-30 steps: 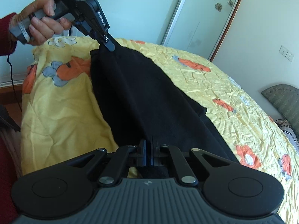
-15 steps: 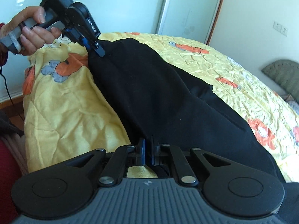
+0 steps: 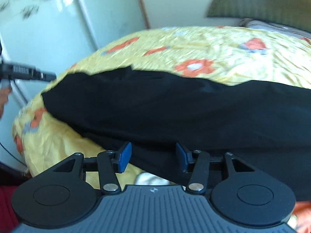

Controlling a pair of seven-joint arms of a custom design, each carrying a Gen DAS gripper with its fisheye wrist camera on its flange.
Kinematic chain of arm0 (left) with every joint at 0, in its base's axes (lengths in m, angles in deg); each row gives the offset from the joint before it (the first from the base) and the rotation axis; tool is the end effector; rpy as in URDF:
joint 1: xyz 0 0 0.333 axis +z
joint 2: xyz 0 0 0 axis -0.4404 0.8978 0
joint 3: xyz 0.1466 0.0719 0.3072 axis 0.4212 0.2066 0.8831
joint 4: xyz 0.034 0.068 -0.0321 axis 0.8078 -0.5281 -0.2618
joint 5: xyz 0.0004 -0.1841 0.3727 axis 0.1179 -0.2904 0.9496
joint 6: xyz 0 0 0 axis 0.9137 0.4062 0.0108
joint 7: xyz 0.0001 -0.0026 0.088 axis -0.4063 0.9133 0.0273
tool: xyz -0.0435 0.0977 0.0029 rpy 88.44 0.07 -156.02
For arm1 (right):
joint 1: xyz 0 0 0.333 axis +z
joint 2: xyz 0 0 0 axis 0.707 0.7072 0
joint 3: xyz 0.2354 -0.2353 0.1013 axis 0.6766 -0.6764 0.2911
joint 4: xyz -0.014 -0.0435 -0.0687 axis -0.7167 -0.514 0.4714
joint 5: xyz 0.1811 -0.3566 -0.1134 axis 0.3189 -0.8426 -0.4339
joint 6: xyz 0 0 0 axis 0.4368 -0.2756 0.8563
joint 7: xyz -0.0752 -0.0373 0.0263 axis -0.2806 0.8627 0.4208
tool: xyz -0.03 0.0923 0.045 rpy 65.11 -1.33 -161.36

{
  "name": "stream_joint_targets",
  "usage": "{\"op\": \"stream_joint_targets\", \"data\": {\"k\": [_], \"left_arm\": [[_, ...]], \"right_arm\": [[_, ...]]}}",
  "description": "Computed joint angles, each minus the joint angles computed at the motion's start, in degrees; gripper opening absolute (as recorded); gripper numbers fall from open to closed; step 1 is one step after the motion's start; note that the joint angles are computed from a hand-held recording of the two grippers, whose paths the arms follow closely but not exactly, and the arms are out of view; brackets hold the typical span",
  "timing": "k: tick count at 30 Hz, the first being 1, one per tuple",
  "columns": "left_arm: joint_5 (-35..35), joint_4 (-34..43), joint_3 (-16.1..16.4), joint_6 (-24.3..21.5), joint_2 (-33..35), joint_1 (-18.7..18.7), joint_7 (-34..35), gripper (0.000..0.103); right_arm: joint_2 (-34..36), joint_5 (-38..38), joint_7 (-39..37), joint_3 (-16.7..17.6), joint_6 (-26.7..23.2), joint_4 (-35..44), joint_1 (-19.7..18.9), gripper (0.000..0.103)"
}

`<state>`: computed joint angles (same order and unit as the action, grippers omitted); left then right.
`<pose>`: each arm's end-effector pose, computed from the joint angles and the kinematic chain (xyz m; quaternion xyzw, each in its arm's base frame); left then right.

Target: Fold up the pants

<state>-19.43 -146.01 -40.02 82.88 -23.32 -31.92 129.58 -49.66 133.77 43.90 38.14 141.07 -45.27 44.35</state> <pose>0.6257 -0.1539 0.5311 -0.6917 0.6060 -0.2551 0.2989 0.7291 0.0909 0.4419 -0.7910 0.4335 -0.0310 0.4306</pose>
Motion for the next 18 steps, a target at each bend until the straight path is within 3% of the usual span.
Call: {"op": "stream_joint_targets", "data": {"k": [3,5,7,10,14,18], "left_arm": [[11.03,4.85,-0.74,-0.45,5.09,-3.68,5.26,0.048],[16.26,6.65,-0.47,1.85,7.53,-5.91,8.51,0.051],[14.94,7.94,-1.00,5.40,9.79,-6.70,14.48,0.053],[10.13,10.17,-1.99,10.21,13.47,-7.23,22.08,0.059],[6.33,14.38,-2.51,12.56,18.36,-8.50,29.94,0.059],[0.94,19.11,-4.12,10.25,22.82,-9.17,39.77,0.059]], "right_arm": [[-0.19,9.61,5.86,-0.57,7.39,-0.61,-2.20,0.051],[1.27,11.83,15.03,-2.21,13.91,0.52,-2.37,0.054],[3.45,11.30,23.18,-3.08,17.72,2.32,-3.08,0.055],[7.02,11.71,31.76,-2.27,17.86,5.54,-5.61,0.055],[11.47,19.63,31.45,2.70,18.25,9.79,-10.20,0.053],[14.50,19.50,32.42,2.98,22.52,13.77,-9.59,0.053]]}}
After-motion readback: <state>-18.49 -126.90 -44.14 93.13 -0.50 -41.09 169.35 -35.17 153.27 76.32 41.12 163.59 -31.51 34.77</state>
